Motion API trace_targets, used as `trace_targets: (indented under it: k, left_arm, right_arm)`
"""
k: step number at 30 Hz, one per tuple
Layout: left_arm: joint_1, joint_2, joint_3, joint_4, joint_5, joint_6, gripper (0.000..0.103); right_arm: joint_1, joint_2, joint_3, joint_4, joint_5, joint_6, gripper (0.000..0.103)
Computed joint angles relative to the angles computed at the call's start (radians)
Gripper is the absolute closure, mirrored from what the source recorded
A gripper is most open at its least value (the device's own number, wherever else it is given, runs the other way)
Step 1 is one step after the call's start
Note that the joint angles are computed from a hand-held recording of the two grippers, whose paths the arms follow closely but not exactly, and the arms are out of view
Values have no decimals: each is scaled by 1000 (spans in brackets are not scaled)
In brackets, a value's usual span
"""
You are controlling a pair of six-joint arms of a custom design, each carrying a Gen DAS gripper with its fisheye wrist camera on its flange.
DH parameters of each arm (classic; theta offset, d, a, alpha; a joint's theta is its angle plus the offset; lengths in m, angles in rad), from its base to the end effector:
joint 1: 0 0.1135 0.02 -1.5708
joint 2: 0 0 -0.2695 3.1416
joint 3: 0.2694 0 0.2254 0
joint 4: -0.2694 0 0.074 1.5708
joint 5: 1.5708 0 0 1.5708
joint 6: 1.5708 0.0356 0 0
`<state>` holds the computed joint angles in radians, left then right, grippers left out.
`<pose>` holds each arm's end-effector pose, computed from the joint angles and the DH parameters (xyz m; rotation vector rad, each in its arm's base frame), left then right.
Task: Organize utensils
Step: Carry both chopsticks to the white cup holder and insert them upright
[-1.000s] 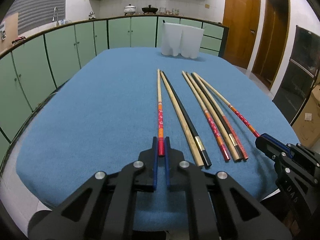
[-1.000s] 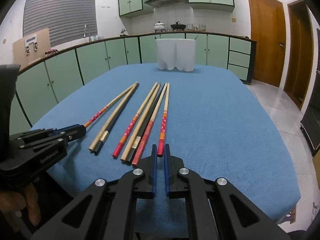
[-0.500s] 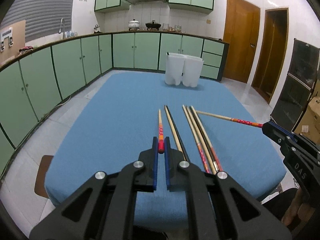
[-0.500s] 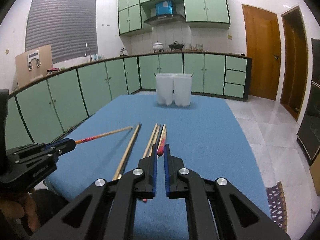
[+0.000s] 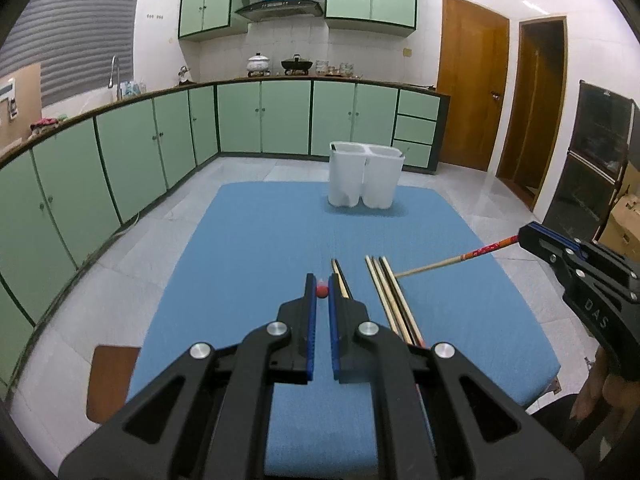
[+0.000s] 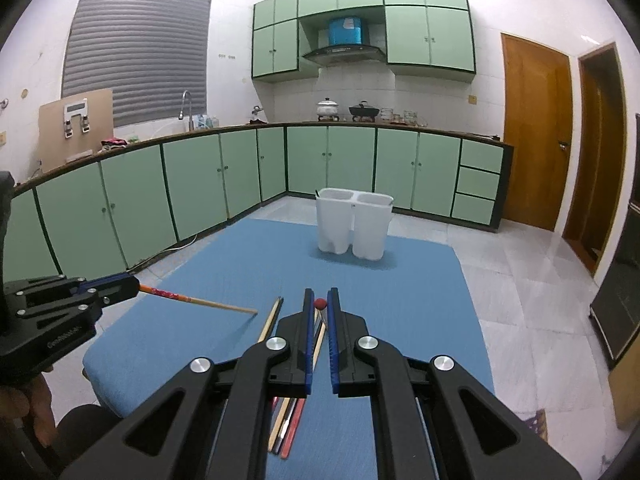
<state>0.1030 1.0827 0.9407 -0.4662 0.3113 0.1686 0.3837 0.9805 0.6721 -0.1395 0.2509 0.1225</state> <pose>0.2058 0.0103 0.3185 0.2460 2.1373 -0.1818 0.1823 0.0641 0.2816 -0.1031 2.0018 0.0707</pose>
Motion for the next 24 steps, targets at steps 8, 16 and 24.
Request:
trace_targets:
  k: [8, 16, 24]
  left_arm:
    - [-23, 151, 183, -25, -4, 11, 98]
    - [-54, 339, 417, -73, -5, 6, 98]
    - [-70, 503, 673, -171, 10, 2, 98]
  right_arm:
    - [-96, 176, 225, -77, -113, -82, 97]
    - [-211, 355, 448, -176, -263, -96, 97]
    - [-235, 459, 624, -257, -283, -145, 97]
